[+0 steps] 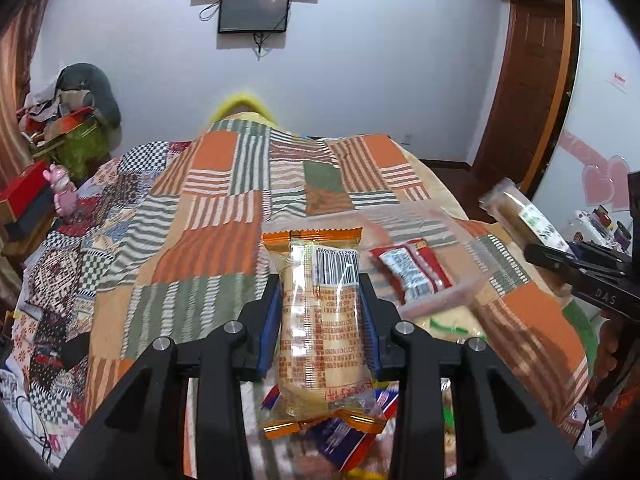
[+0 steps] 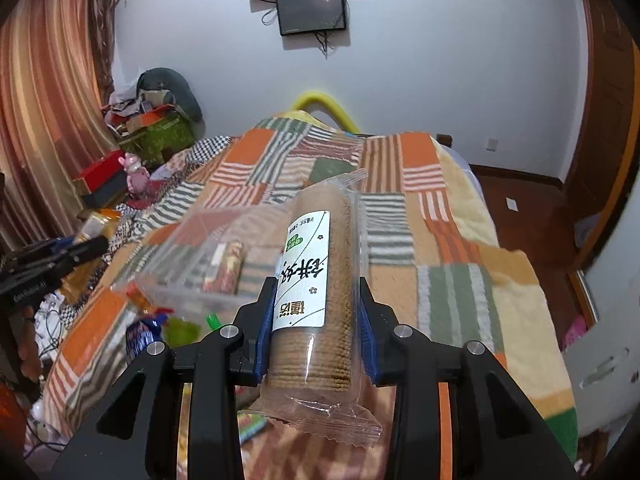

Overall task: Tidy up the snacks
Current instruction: 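Place both held packs into the clear box and open both tools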

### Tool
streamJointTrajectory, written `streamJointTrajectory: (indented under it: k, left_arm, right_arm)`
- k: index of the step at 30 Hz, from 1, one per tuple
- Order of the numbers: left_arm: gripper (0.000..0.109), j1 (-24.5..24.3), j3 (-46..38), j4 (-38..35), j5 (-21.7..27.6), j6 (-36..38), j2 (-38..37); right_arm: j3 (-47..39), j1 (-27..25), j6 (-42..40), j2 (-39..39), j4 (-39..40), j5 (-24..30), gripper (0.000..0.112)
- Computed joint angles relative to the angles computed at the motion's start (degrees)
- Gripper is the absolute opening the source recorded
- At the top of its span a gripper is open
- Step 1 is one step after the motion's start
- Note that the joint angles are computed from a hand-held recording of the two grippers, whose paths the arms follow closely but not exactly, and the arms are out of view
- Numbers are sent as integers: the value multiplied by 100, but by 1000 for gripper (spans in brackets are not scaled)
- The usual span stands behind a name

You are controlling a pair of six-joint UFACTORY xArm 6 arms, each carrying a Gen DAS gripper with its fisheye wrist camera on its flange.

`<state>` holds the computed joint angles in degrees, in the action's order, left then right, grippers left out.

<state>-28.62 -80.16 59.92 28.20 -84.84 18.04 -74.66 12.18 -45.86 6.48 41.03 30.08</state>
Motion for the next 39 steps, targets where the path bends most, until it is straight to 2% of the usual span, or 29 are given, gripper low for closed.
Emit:
streamJointTrajectory:
  k: [10, 21, 24, 28, 33, 39]
  left_arm:
    - [35, 169, -1171, -777, -155, 907, 1046]
    - [35, 413, -2051, -2132, -221, 2053, 1979]
    - [35, 452, -2173, -2285, -199, 2171, 2118]
    - [36, 488, -2212, -2397, -230, 2254, 2205]
    - [36, 511, -2260, -2488, -179, 2249, 2280]
    - [39, 474, -2151, -2521, -143, 2269, 2181]
  right_arm:
    - [-850, 300, -3, 809, 17, 177, 33]
    - [-1829, 476, 592, 1764, -715, 652, 33]
    - [-2070, 447, 720, 1974, -755, 957, 33]
    - [-2121, 468, 787, 2060, -938, 1087, 33]
    - [-2068, 469, 705, 2025, -1019, 1115, 33]
    - [-1830, 513, 523, 1784, -1009, 822, 33]
